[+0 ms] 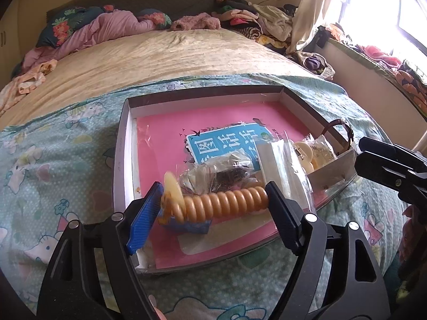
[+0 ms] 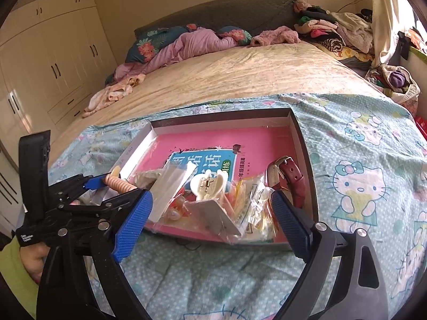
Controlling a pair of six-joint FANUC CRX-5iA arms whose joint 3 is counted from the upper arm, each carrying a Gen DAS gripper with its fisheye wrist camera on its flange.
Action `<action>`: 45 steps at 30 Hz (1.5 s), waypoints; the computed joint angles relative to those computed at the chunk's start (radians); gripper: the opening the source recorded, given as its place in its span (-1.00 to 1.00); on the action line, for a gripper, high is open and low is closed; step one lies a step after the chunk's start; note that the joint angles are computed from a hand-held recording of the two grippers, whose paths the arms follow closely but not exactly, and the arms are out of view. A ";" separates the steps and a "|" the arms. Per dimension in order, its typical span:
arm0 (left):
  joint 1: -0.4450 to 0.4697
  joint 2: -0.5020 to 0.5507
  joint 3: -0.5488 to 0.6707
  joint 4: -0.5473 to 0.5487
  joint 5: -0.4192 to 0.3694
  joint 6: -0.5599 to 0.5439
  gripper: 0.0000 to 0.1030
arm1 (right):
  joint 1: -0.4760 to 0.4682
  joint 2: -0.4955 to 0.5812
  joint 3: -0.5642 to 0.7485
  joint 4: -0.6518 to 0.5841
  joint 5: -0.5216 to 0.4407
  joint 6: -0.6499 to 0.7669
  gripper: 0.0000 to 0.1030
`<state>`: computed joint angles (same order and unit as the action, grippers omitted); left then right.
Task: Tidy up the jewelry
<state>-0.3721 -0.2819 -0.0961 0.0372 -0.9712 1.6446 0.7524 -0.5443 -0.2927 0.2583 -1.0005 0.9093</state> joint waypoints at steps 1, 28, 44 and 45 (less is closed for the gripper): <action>-0.001 0.000 0.001 -0.003 0.000 0.001 0.39 | 0.010 -0.008 -0.005 0.014 -0.003 -0.016 0.78; -0.130 -0.168 0.032 -0.135 -0.080 0.201 0.81 | 0.466 -0.255 -0.106 0.414 -0.252 -0.390 0.91; -0.324 -0.239 0.004 -0.313 -0.154 0.412 0.81 | 1.068 -0.386 -0.215 0.703 -0.686 -0.710 0.91; -0.329 -0.242 0.002 -0.316 -0.153 0.419 0.81 | 1.090 -0.389 -0.219 0.710 -0.706 -0.721 0.91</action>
